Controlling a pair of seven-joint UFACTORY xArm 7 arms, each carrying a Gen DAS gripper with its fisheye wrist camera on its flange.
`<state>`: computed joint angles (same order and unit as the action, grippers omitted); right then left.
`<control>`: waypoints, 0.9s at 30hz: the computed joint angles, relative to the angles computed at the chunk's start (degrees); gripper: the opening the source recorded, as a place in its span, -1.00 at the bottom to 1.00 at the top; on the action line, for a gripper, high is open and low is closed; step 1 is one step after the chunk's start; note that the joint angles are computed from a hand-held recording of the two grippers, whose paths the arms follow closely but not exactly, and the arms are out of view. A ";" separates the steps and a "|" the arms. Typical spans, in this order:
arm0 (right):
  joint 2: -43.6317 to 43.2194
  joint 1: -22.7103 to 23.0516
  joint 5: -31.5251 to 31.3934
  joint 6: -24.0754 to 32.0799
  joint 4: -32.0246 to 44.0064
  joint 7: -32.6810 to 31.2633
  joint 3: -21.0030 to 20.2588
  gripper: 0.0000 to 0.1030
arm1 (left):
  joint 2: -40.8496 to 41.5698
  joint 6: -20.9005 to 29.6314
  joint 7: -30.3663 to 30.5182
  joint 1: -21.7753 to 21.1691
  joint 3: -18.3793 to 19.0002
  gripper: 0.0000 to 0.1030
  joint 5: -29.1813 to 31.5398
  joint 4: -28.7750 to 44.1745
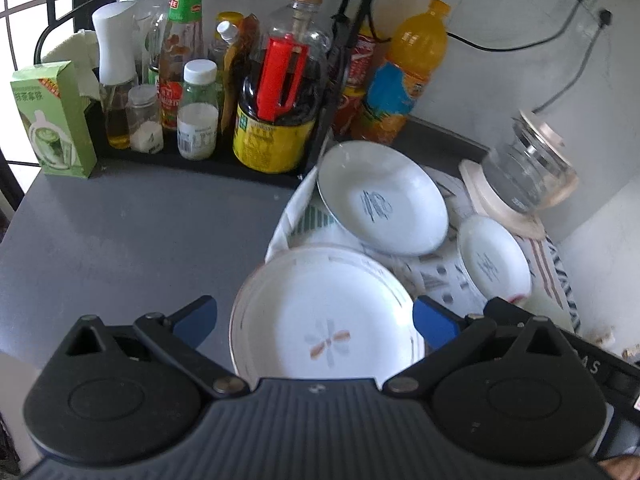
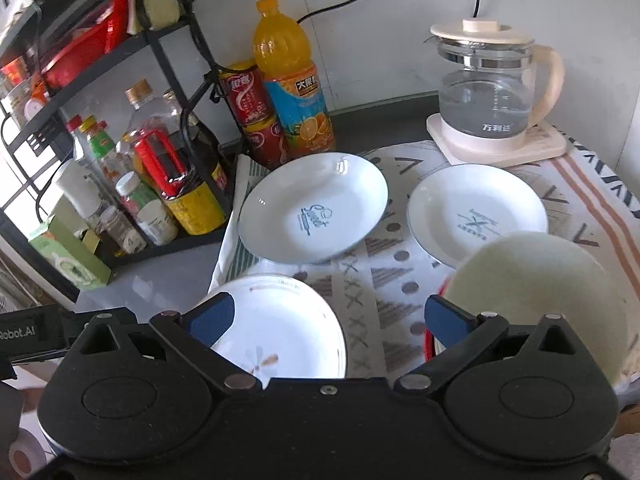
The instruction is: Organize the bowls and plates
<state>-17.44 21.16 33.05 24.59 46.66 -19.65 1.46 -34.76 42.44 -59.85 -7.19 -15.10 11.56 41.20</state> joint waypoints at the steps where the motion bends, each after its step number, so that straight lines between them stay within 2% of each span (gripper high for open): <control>1: 1.38 0.14 0.36 0.49 1.25 0.00 -0.26 0.87 | 1.15 -1.00 -0.25 0.67 0.23 0.99 0.31 0.37; 5: 6.44 -0.61 1.40 0.25 5.33 0.38 0.53 0.80 | 5.51 -6.01 0.31 2.04 1.80 0.97 1.18 1.45; 7: 9.02 -1.53 0.83 0.14 7.34 1.73 1.48 0.59 | 7.72 -8.25 0.47 2.55 2.61 0.95 1.11 1.97; 15: 17.88 -4.62 -2.09 -0.55 13.88 6.32 4.71 0.37 | 16.79 -15.62 1.53 3.83 4.56 0.89 2.49 4.80; 18: 21.43 -5.62 -3.48 0.29 16.70 8.43 5.73 0.24 | 20.07 -18.04 2.84 3.17 6.23 0.73 0.97 5.65; 20: 23.48 -6.22 -4.11 0.80 18.32 9.50 6.35 0.17 | 22.39 -19.76 4.32 2.69 7.30 0.53 -0.32 6.21; 22: 25.38 -6.68 -5.44 1.38 19.96 11.03 6.76 0.04 | 24.99 -20.54 6.72 1.84 8.54 0.21 -2.73 7.37; 24: 27.37 -6.95 -7.70 2.09 21.71 13.63 6.80 -0.07 | 27.45 -21.76 8.68 1.18 9.48 0.10 -5.29 8.37; 27: 30.36 -8.13 -7.85 3.64 24.49 14.51 7.58 -0.26 | 30.67 -22.59 11.57 0.50 10.39 -0.09 -8.50 10.17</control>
